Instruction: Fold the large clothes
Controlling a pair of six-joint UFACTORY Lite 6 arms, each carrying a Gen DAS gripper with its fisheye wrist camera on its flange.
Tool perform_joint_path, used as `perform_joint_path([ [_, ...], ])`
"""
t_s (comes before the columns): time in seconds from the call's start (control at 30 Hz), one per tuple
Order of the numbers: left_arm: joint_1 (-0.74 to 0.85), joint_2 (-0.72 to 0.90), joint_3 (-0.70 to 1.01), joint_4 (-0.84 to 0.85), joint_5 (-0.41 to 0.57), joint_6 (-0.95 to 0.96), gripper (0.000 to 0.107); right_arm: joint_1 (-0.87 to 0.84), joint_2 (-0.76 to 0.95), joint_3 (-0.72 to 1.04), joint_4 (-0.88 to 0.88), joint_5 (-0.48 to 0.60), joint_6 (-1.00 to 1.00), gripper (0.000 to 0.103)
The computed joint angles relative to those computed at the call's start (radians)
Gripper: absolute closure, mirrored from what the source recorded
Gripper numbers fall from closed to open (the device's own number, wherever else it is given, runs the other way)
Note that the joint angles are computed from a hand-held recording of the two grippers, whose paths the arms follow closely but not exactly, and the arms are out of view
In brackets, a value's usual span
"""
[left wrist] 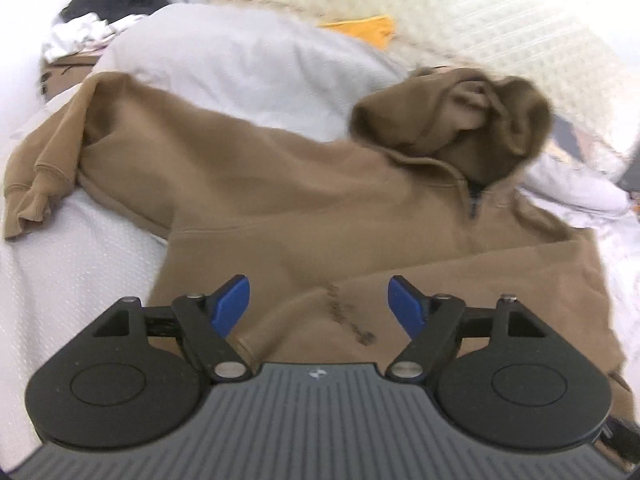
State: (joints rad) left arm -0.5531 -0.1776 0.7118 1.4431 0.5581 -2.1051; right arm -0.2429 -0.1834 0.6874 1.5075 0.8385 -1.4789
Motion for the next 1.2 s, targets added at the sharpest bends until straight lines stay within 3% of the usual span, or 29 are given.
perform_joint_path([
  [0.17, -0.129, -0.024, -0.028, -0.026, 0.016, -0.006, 0.019, 0.045, 0.015, 0.019, 0.09, -0.142, -0.15, 0.08],
  [0.3, -0.176, 0.064, 0.041, 0.0, 0.025, -0.015, 0.017, 0.067, 0.067, 0.062, 0.165, -0.211, -0.248, 0.08],
  [0.47, -0.133, 0.147, 0.078, 0.111, -0.122, -0.091, 0.017, 0.103, 0.134, 0.095, 0.239, -0.302, -0.357, 0.08],
  [0.57, -0.141, 0.213, 0.101, 0.082, -0.122, -0.064, 0.016, 0.095, 0.171, 0.106, 0.23, -0.307, -0.364, 0.081],
  [0.7, -0.083, 0.302, 0.147, 0.026, -0.198, -0.018, 0.017, 0.109, 0.224, 0.123, 0.225, -0.329, -0.381, 0.082],
  [0.87, -0.097, 0.391, 0.208, 0.0, -0.165, 0.022, 0.014, 0.125, 0.245, 0.111, 0.286, -0.346, -0.464, 0.082],
  [1.03, -0.087, 0.361, 0.187, 0.021, -0.184, -0.014, 0.014, 0.141, 0.202, 0.084, 0.307, -0.377, -0.481, 0.082],
  [1.2, -0.059, 0.223, 0.104, 0.034, -0.196, -0.036, 0.014, 0.127, 0.134, 0.057, 0.246, -0.371, -0.37, 0.081],
])
